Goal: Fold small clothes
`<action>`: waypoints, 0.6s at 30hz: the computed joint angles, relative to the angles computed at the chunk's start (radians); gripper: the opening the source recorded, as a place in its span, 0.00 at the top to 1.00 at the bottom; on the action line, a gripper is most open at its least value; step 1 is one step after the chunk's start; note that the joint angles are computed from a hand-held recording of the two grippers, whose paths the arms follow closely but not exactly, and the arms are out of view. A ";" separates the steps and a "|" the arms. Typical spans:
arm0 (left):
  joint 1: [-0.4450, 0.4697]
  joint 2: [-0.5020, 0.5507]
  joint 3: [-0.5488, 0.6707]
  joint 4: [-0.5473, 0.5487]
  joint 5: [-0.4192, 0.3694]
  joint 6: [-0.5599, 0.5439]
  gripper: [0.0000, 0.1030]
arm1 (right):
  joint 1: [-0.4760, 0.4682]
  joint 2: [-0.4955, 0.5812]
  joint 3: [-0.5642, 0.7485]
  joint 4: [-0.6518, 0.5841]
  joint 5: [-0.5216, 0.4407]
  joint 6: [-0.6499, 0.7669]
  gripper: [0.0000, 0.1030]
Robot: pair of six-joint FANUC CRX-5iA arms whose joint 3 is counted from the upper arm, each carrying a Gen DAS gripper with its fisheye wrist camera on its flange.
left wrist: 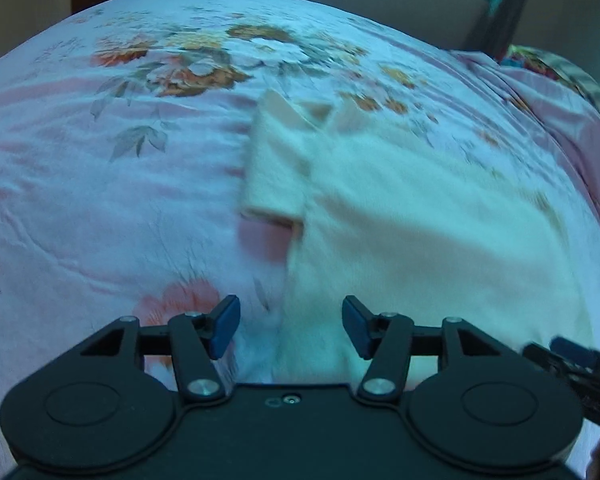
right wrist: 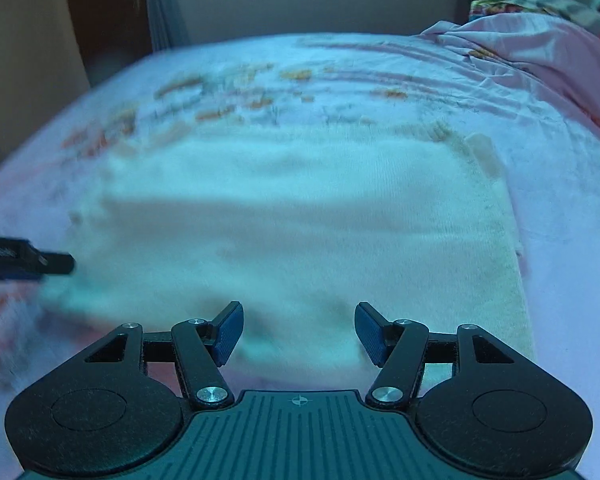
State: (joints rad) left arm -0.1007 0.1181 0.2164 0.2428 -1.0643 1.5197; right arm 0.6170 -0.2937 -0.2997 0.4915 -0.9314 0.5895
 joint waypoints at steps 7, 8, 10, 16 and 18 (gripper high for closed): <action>0.001 0.141 0.190 -0.045 0.004 0.108 0.47 | -0.002 0.026 0.045 -0.001 0.037 0.016 0.40; 0.002 0.171 0.227 -0.043 -0.006 0.114 0.47 | -0.004 0.028 0.046 -0.007 0.040 0.018 0.40; -0.001 0.223 0.291 -0.045 -0.036 0.127 0.46 | -0.006 0.028 0.042 -0.011 0.043 0.010 0.40; 0.000 0.255 0.277 -0.009 -0.042 0.078 0.60 | -0.017 0.026 0.031 -0.051 0.040 0.019 0.40; 0.001 0.252 0.275 -0.008 -0.042 0.063 0.61 | -0.021 0.025 0.025 -0.057 0.040 0.026 0.40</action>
State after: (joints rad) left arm -0.0999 0.3697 0.4913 0.2353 -1.1060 1.5824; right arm 0.5960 -0.2689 -0.2745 0.4343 -0.8910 0.6151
